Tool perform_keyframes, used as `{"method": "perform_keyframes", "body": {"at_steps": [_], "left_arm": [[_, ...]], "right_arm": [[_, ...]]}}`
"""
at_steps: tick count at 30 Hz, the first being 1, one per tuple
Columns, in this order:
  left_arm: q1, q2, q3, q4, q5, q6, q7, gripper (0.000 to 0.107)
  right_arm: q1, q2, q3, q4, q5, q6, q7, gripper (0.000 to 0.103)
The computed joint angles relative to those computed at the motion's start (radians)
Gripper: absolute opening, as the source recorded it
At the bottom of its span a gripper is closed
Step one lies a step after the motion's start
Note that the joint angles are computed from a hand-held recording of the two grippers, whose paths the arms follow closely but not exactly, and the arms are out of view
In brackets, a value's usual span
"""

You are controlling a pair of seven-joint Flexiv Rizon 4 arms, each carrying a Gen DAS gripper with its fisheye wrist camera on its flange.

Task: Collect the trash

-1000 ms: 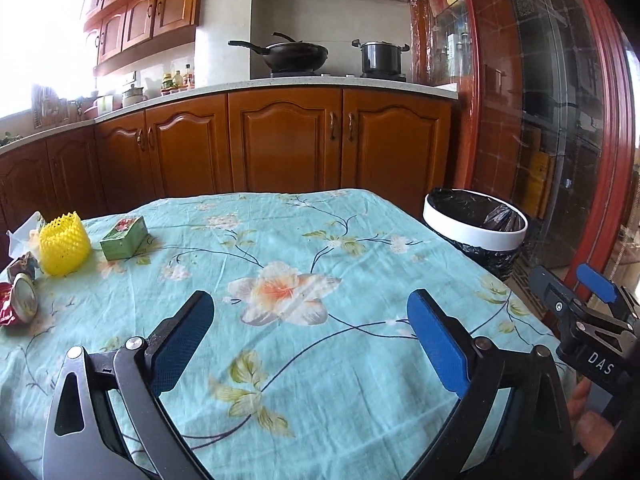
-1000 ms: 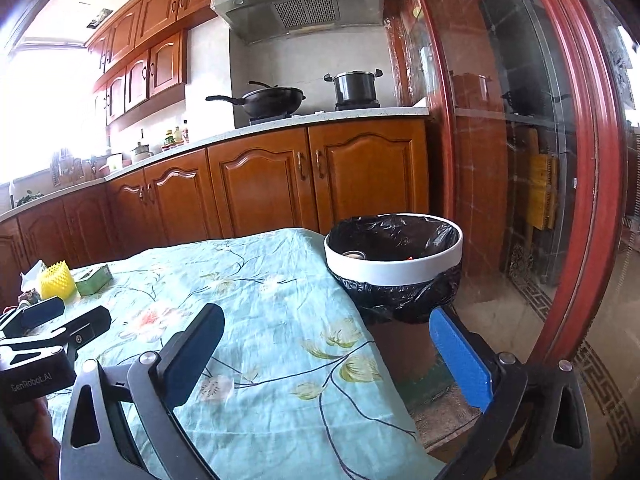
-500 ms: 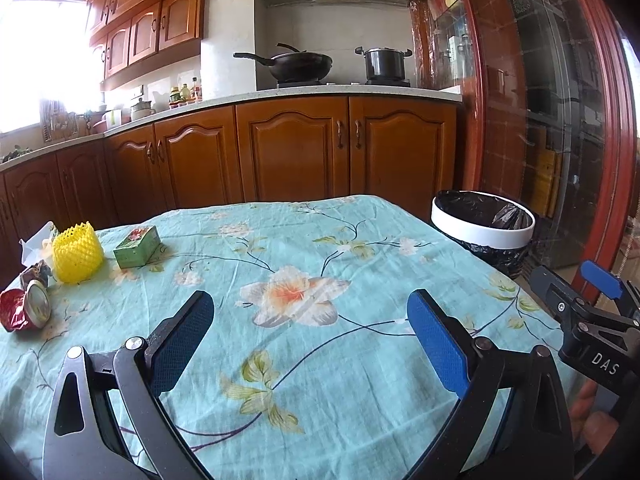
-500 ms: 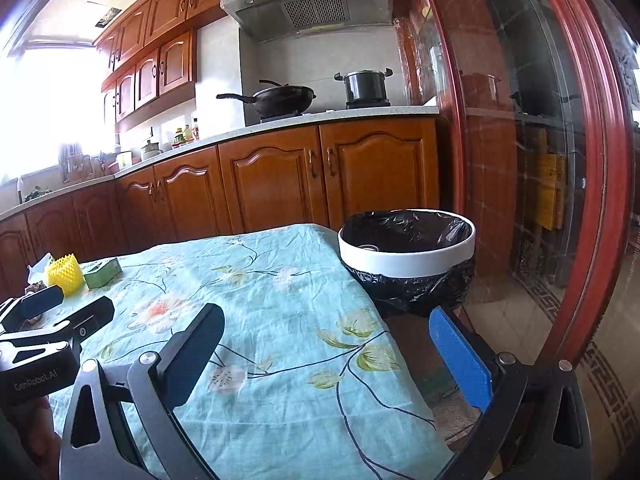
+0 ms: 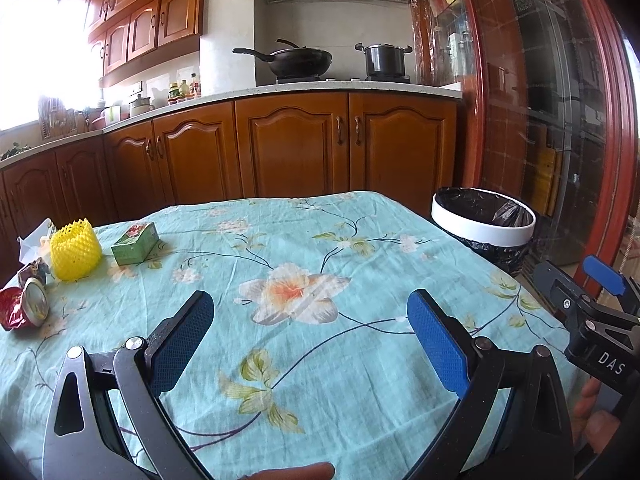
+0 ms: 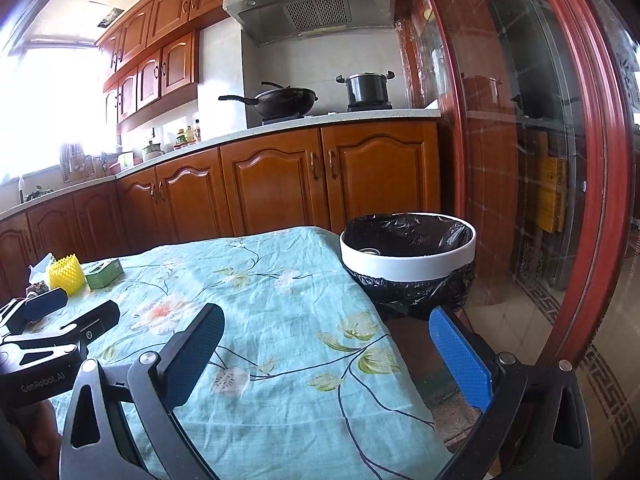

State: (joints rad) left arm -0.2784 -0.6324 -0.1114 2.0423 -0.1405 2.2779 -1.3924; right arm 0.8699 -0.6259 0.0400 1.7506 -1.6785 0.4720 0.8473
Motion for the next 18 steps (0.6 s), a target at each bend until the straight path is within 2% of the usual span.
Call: {"method": "perform_keyframes", "body": {"at_steps": [18], "left_arm": [[0.011, 0.003, -0.004, -0.002, 0.026, -0.012, -0.002, 0.099]], "right_arm": [[-0.002, 0.004, 0.002, 0.001, -0.014, 0.005, 0.007, 0.103]]}}
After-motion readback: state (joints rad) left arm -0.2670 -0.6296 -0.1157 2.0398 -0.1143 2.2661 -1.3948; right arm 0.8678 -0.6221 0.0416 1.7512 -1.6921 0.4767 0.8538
